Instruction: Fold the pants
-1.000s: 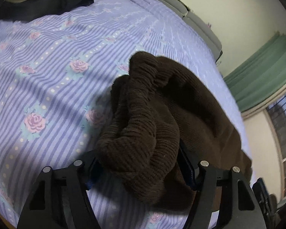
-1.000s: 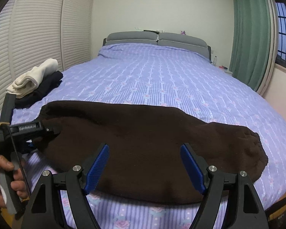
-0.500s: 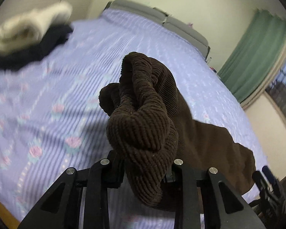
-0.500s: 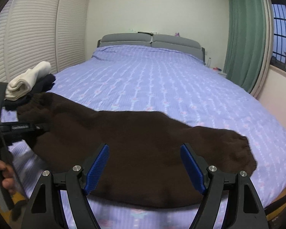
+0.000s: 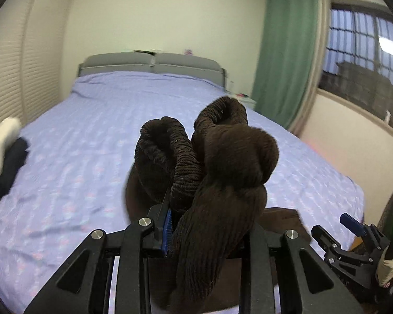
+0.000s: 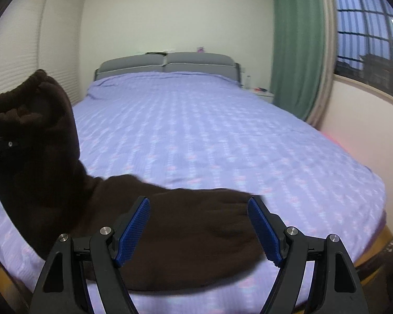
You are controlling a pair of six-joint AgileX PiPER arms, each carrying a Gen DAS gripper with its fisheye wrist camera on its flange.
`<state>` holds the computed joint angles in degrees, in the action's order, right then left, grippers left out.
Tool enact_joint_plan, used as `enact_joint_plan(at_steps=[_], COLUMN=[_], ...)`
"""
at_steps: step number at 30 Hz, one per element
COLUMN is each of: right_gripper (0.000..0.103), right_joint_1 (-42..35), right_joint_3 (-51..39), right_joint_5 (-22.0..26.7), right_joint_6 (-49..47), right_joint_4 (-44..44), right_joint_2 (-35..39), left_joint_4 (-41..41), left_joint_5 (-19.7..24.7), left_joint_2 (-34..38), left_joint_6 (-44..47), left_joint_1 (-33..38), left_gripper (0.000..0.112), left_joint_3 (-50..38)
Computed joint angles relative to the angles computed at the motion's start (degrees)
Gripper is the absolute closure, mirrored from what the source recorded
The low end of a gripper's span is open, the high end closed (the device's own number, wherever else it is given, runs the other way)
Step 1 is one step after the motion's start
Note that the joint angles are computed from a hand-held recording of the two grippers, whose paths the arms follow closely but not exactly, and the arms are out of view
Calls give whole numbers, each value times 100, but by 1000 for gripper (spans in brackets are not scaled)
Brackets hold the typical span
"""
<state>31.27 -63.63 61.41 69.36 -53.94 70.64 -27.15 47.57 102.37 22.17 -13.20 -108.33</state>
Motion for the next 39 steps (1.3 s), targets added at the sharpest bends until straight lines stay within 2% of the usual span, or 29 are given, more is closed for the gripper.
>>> enact_joint_plan(at_steps=[5, 8, 11, 13, 15, 16, 17, 18, 20, 23, 26, 28, 31, 35, 39], right_gripper=[26, 26, 26, 26, 26, 26, 26, 26, 26, 26, 26, 26, 26, 26, 26], right_joint_1=[-1063, -2293, -3546, -4279, -4933, -5127, -5286, -5413, -5555, -5744, -5720, -5771, -5846, -5867, -5957], right_joint_3=[341, 489, 654, 756, 847, 906, 991, 1096, 1288, 1490, 1579, 1558, 1479, 1211, 826], right_joint_5=[-154, -577, -1021, -1267, -1483, -1549, -1627, -1714, -1859, -2036, -2071, -2032, -1912, -1597, -1275], right_joint_6=[-779, -1778, -3001, -3845, -4644, -4883, -5065, -5216, -5373, -5599, -5539, -5504, -5498, -5555, -5814], right_joint_4=[529, 1414, 2334, 2952, 3620, 3816, 3954, 4070, 4213, 4493, 4456, 4393, 4315, 4350, 4764], right_joint_2=[-758, -1077, -1221, -1220, -1154, -1147, -1150, -1162, -1178, -1158, -1208, -1299, -1420, -1573, -1740], left_joint_4=[1158, 1687, 2230, 2482, 2704, 2710, 2733, 2756, 2611, 2397, 2342, 1941, 1570, 1038, 1109], left_joint_5=[-108, -289, -60, 71, 12, -149, -261, -408, -473, -636, -692, -541, -290, 54, 147], left_joint_2=[436, 556, 1169, 1471, 1677, 1660, 1673, 1655, 1653, 1546, 1520, 1639, 1662, 1265, 708], left_joint_6=[-975, -1380, -1804, -2017, -2188, -2195, -2189, -2177, -1988, -1755, -1889, -1686, -1497, -1236, -1151], left_joint_1=[-1361, -2039, -2580, -2789, -2875, -2896, -2909, -2935, -2978, -3041, -3165, -3093, -3001, -2757, -2585], left_gripper=[85, 85, 85, 84, 82, 79, 71, 66, 43, 22, 20, 14, 14, 14, 14], left_joint_3=[-467, -326, -805, -951, -837, -646, -561, -443, -366, -142, -126, -364, -598, -528, -337])
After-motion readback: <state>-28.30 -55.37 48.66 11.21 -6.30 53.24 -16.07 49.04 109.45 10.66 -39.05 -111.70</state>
